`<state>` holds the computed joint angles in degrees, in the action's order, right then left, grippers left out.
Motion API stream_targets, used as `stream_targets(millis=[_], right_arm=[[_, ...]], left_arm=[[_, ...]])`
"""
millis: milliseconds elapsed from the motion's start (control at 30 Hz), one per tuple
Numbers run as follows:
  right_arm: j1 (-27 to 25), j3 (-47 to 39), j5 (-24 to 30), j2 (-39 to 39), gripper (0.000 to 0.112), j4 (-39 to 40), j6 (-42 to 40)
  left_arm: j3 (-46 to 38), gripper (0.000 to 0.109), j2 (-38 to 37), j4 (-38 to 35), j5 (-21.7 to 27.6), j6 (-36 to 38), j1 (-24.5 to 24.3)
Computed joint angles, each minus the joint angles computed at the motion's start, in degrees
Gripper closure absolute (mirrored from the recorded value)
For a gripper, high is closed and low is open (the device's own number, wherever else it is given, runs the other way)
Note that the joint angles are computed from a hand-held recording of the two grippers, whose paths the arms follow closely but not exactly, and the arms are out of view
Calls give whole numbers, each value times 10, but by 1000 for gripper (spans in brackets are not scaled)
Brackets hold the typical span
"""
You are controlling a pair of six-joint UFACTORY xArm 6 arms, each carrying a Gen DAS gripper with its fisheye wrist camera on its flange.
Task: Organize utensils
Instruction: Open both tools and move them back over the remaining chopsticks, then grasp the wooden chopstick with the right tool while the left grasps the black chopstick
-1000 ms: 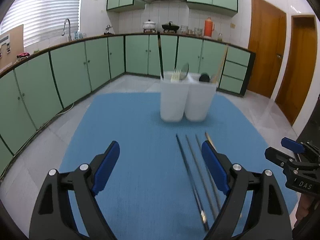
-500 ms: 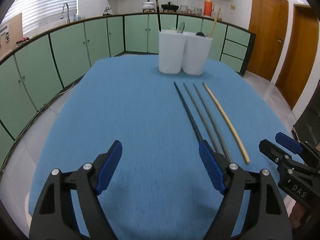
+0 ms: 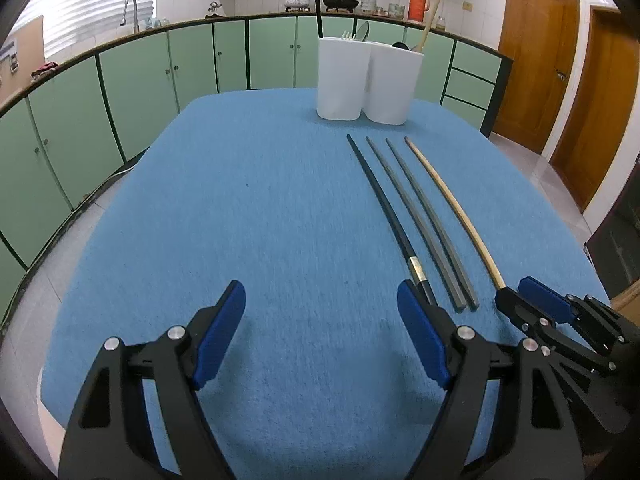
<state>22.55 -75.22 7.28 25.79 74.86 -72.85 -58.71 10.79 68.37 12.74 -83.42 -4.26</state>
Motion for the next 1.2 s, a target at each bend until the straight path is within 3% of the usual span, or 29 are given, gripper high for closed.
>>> stream_targets(millis=[533, 633, 1200], right_arm=[[15, -35, -35, 20, 97, 199, -205], [17, -34, -32, 19, 105, 199, -209], [-13, -34, -16, 13, 106, 144, -116]], left_arm=[[-4, 33, 8, 0, 0, -5, -2], [-2, 33, 6, 3, -1, -8, -2], [-17, 42, 21, -19, -7, 3, -32]])
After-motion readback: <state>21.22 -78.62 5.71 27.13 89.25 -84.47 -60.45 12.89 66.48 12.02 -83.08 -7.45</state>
